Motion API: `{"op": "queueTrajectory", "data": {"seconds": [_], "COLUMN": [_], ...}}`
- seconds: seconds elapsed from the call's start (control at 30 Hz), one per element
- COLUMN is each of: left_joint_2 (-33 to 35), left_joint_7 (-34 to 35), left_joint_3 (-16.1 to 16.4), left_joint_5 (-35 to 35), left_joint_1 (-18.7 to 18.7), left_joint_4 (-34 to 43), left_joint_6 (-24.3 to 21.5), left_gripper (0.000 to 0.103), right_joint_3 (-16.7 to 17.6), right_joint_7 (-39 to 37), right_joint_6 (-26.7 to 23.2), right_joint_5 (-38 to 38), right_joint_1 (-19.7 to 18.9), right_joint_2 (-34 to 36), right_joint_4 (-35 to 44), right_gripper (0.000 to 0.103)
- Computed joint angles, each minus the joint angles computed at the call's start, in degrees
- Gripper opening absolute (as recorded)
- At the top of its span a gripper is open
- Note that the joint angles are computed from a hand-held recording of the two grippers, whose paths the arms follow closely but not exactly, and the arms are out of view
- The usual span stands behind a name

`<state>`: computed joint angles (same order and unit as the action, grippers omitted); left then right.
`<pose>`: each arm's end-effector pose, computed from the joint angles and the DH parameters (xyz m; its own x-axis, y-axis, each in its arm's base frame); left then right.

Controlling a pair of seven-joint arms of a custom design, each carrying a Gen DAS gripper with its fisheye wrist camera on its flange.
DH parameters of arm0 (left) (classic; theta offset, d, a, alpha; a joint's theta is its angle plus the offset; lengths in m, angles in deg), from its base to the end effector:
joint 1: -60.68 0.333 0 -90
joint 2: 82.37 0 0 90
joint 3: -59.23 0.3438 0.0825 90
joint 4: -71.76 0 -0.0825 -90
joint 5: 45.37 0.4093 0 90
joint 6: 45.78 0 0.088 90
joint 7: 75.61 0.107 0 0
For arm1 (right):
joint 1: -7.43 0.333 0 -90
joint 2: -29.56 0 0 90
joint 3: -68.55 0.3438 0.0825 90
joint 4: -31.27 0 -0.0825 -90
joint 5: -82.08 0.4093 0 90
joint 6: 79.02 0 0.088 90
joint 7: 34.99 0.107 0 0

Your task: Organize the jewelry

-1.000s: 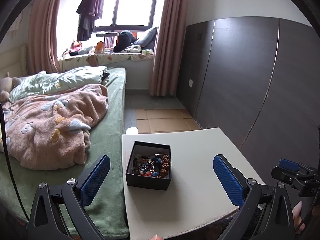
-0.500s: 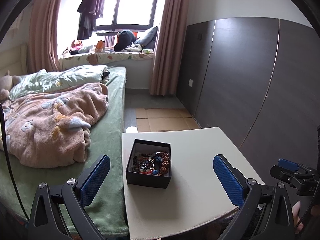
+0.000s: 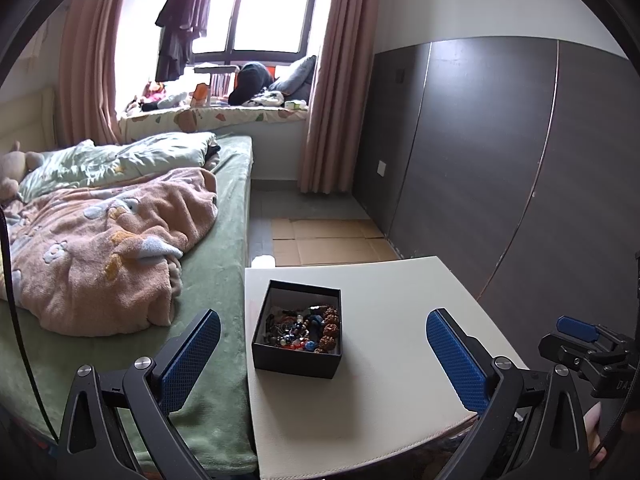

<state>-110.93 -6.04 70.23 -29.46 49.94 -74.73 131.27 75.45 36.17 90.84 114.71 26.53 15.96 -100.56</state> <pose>0.4456 -0.0091 0.5710 0.0349 -0.9879 0.1511 -0.5184 -0.1472 -0.8424 0.4928 0.2048 0.5589 0.3658 -0.9060 -0.2131 -0.6324 -0.0740 -0.7711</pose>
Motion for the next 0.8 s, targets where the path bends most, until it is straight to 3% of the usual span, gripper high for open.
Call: {"op": "queueTrajectory", "data": {"seconds": [0.8], "left_joint_2": [-0.96], "left_joint_7": [-1.00], "left_joint_3": [-0.96], "left_joint_5": [1.10], "left_joint_1": [0.96], "left_joint_4": [-0.86], "left_joint_6": [0.52], "left_gripper": [0.103], "right_joint_3": [0.03], "right_joint_7": [0.45], "right_joint_6": [1.30], "right_joint_5": [0.78], "right_joint_1": [0.29], "right_joint_2": [-0.40], "right_joint_4": [-0.73], "right_gripper": [0.103]}}
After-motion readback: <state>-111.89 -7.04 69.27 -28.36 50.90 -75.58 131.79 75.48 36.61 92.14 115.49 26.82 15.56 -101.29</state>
